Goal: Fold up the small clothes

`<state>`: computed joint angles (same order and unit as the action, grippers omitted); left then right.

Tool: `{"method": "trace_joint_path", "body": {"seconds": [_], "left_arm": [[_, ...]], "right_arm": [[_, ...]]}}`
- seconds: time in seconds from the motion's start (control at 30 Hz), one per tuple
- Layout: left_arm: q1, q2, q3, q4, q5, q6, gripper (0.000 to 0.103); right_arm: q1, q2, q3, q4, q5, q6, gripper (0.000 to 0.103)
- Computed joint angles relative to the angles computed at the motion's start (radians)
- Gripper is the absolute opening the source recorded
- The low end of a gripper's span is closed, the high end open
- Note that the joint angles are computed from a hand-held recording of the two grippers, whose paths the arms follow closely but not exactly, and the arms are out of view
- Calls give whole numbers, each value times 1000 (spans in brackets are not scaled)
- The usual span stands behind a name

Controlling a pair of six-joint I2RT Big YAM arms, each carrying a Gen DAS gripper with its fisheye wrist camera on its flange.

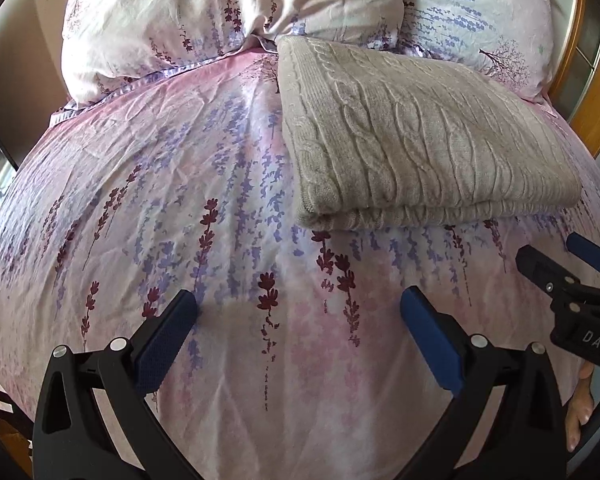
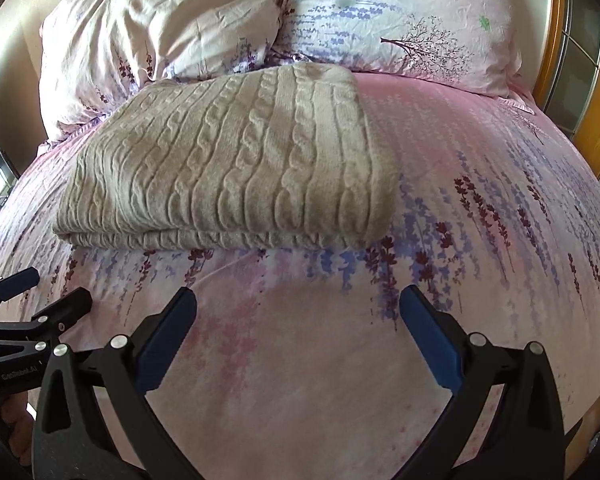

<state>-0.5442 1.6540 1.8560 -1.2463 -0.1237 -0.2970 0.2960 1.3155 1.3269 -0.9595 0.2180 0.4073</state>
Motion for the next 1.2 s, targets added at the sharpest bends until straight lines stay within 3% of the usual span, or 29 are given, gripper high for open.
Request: {"method": "trace_joint_path", "body": {"seconds": [0.17, 0.43, 1.2], "left_arm": [[4, -6, -8, 7, 12, -8, 102], [7, 35, 57, -71, 10, -11, 102], [0, 16, 22, -19, -22, -30, 102]], "right_arm": [[12, 13, 9, -13, 36, -2, 101], [12, 19, 16, -22, 43, 4, 101], [17, 18, 22, -46, 48, 24, 101]]}}
